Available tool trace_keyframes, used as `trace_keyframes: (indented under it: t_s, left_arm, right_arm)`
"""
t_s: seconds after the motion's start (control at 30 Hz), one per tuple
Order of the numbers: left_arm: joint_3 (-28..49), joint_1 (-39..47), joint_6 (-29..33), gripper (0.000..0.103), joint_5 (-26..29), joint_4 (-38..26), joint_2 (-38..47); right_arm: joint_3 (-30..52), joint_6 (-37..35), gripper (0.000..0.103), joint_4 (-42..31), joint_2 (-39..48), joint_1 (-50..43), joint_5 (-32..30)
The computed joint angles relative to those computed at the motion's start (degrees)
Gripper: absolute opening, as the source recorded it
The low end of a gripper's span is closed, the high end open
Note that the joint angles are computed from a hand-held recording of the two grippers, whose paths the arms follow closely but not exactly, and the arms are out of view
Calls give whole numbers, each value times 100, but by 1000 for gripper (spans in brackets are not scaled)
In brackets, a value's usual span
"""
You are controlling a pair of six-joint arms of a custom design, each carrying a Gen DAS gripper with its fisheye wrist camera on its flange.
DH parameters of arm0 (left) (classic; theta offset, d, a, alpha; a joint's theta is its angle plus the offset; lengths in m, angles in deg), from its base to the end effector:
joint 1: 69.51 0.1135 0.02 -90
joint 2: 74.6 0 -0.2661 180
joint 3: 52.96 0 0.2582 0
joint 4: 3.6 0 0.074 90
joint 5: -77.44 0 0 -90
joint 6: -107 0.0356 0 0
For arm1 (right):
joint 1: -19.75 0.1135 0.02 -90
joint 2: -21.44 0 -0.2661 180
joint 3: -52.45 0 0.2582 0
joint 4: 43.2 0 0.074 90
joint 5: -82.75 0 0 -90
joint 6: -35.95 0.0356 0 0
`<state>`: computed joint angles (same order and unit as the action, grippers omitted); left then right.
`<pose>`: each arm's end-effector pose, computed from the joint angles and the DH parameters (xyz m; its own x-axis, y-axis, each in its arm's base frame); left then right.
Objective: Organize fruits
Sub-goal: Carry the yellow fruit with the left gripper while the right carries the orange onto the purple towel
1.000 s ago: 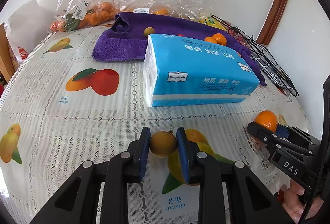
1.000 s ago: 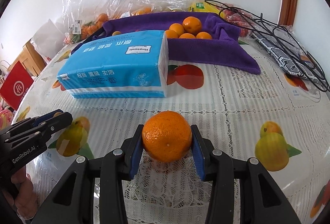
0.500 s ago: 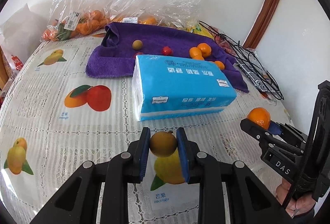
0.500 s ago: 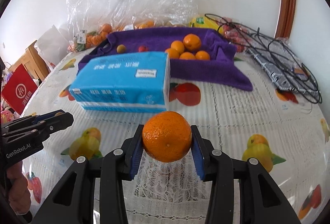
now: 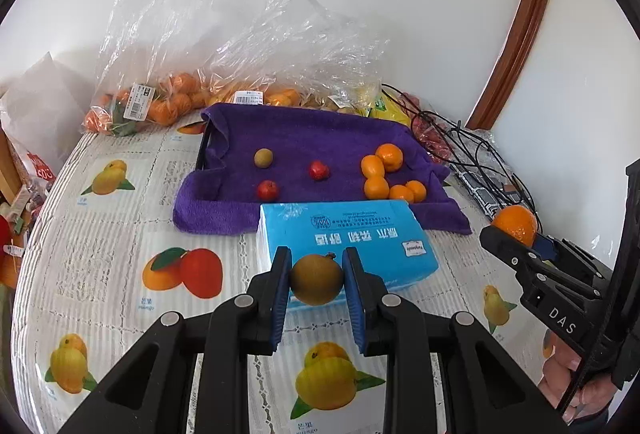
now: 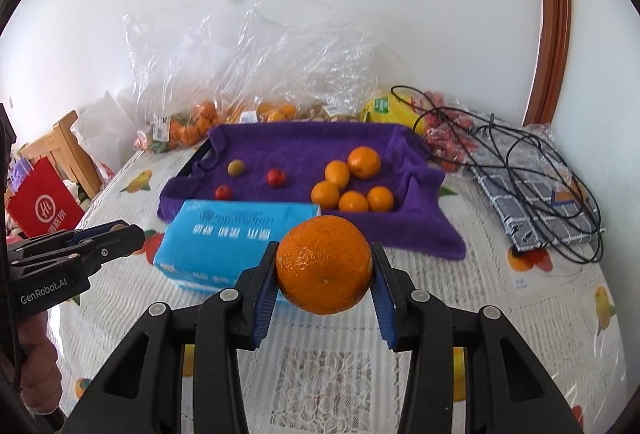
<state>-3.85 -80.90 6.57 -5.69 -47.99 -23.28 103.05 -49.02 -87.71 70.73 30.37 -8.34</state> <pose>0.1823 -0.0411 0.2318 -0.7506 -0.0321 -0.6600 0.1431 0.9672 -0.2099 0.1812 0.0347 0.2461 -0.6876 -0.0397 -0.7250 -0.1381 0.9874 0.0769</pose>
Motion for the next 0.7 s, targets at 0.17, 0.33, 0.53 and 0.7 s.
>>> trace_keyframes:
  t_s: [0.17, 0.33, 0.53, 0.7]
  left_arm:
    - [294, 110, 65, 25, 14, 104, 309]
    - [563, 234, 114, 25, 67, 215, 619]
    - [867, 313, 190, 25, 34, 317, 1008]
    - [1051, 446, 259, 25, 27, 442, 1273]
  right_arm:
    - [343, -47, 42, 119, 360, -193, -72]
    - [591, -92, 42, 217, 632, -242, -83]
    - [841, -134, 42, 443, 1089, -383, -190]
    - [1087, -127, 43, 619, 1604, -540, -372]
